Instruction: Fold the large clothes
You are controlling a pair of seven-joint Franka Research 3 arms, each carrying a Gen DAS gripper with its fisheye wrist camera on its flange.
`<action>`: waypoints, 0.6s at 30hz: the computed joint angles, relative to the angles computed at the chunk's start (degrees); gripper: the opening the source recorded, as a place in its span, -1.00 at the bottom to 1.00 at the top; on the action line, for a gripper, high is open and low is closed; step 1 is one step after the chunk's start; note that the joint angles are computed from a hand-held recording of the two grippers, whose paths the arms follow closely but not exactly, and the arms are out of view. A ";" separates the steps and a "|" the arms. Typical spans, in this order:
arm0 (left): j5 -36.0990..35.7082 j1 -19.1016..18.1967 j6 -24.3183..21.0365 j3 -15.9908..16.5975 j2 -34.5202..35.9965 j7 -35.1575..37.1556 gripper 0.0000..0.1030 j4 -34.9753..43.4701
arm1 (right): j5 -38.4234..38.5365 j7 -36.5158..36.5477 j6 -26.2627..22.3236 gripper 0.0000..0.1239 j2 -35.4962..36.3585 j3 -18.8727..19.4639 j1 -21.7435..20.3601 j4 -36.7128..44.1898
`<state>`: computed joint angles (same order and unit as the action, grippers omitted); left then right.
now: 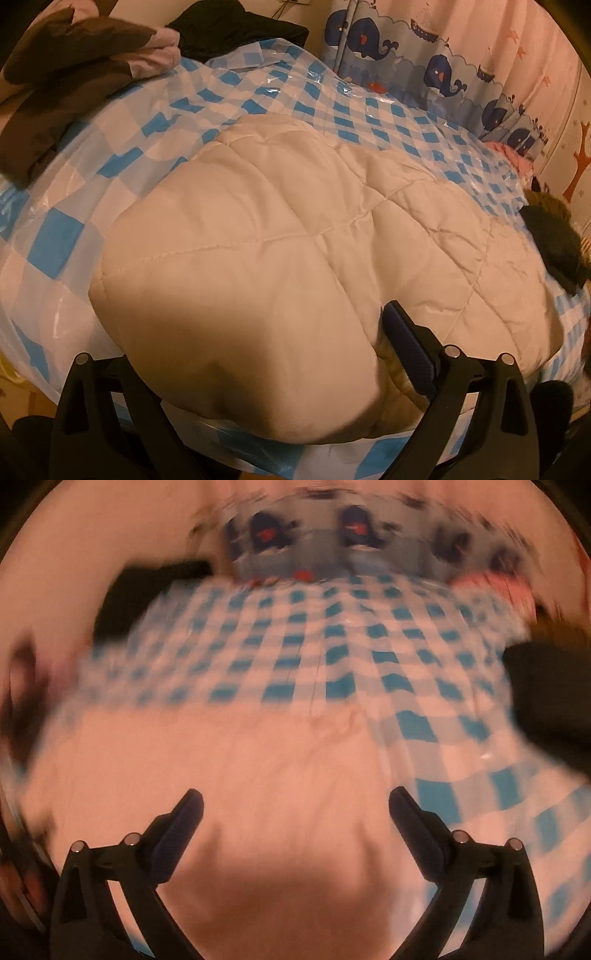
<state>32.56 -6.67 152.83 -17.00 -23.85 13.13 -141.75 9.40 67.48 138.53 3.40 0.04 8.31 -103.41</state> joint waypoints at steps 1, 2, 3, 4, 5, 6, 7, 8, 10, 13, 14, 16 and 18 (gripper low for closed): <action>-1.08 -0.45 1.97 1.07 -0.13 0.20 0.81 -0.74 | -2.98 1.06 -3.51 0.55 0.39 -0.17 0.16 0.09; -3.03 -1.11 5.21 2.68 -0.44 0.46 0.82 -2.05 | -4.83 1.18 -5.11 0.55 0.52 -0.39 0.11 -0.47; -4.72 -1.41 8.01 3.79 -0.67 0.69 0.83 -3.22 | -4.76 1.27 -4.00 0.55 -0.79 -0.69 -0.25 -2.74; -6.69 -1.78 10.94 4.93 -0.86 1.01 0.84 -4.49 | -4.06 1.52 -2.66 0.55 -2.24 -0.87 -0.59 -4.48; -10.45 -3.57 16.06 7.97 -1.01 2.40 0.84 -6.81 | -3.00 1.10 -0.31 0.55 -4.43 -0.92 -0.86 -6.97; -13.39 -5.13 19.53 10.19 -1.01 3.77 0.84 -8.36 | 1.31 -3.23 1.99 0.55 -8.06 -1.02 -0.95 -10.53; -15.69 -6.34 22.29 11.77 -0.87 4.65 0.84 -9.52 | 3.64 -5.92 1.87 0.55 -9.88 -1.16 -0.81 -12.10; -18.75 -9.03 26.23 15.02 -0.69 5.93 0.84 -11.23 | 5.27 -8.04 0.52 0.55 -11.70 -1.31 -0.69 -13.45; -23.83 -16.37 32.86 23.05 -0.03 8.12 0.84 -13.83 | 10.06 -8.72 -6.62 0.55 -13.18 -2.66 -1.09 -13.19; -26.74 -22.53 36.62 29.28 0.76 8.72 0.84 -15.23 | 26.36 -6.86 -18.31 0.55 -12.56 -7.19 -3.57 -11.75; -26.78 -22.67 36.74 29.40 0.88 8.66 0.84 -15.30 | 30.23 -5.27 -20.59 0.55 -11.67 -8.34 -4.95 -11.70; -27.00 -22.24 35.58 28.63 1.04 8.32 0.84 -14.87 | 34.25 -3.11 -22.76 0.55 -11.39 -8.84 -6.99 -12.59; -28.26 -21.00 34.31 26.73 0.53 7.59 0.84 -14.92 | 39.55 -2.43 -26.40 0.55 -9.39 -9.59 -8.70 -11.83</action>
